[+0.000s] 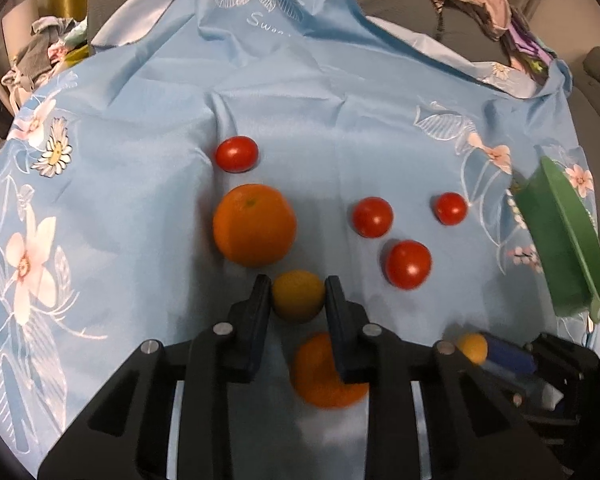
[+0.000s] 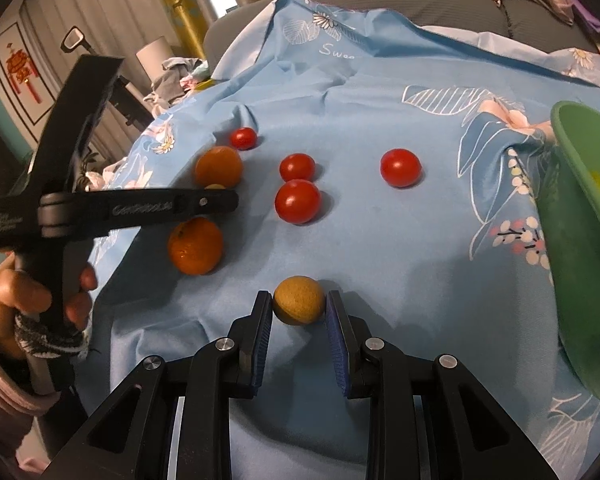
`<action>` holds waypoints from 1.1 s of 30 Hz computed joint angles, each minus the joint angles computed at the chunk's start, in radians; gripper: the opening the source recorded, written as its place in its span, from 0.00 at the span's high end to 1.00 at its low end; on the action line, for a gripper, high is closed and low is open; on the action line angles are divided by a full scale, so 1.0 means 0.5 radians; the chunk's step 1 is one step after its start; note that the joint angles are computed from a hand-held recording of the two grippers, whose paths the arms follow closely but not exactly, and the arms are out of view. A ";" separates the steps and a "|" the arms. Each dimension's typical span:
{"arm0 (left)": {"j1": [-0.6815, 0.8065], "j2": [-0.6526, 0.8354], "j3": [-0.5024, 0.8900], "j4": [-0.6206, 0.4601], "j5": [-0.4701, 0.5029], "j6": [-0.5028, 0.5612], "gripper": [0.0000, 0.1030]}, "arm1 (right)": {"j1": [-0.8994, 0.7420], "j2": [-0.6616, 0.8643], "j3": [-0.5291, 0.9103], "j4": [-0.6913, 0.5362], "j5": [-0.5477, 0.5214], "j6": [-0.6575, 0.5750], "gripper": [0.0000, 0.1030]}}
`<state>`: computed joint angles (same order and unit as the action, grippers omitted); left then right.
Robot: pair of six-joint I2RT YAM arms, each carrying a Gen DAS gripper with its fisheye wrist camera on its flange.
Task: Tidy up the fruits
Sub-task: 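Grasp the small orange fruit with the left gripper while the right grasps the tan fruit, then carry both small fruits over the green bowl and open both grippers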
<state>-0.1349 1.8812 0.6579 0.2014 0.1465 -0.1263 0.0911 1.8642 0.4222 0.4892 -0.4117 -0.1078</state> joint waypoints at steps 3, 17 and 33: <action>0.011 -0.126 -0.092 0.004 0.021 0.022 0.74 | -0.001 -0.070 -0.037 -0.010 0.009 0.010 0.72; -0.078 -0.815 -0.441 -0.162 0.036 0.046 0.74 | -0.004 -0.632 -0.256 -0.172 0.030 0.038 0.72; -0.391 -1.218 -0.501 -0.370 -0.167 -0.026 0.74 | -0.229 -1.266 -0.452 -0.453 -0.106 -0.024 0.72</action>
<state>-0.3304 1.2722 0.4076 0.0162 0.0630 -0.1393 -0.0236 1.2310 0.1962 0.2625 -0.4649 -0.1197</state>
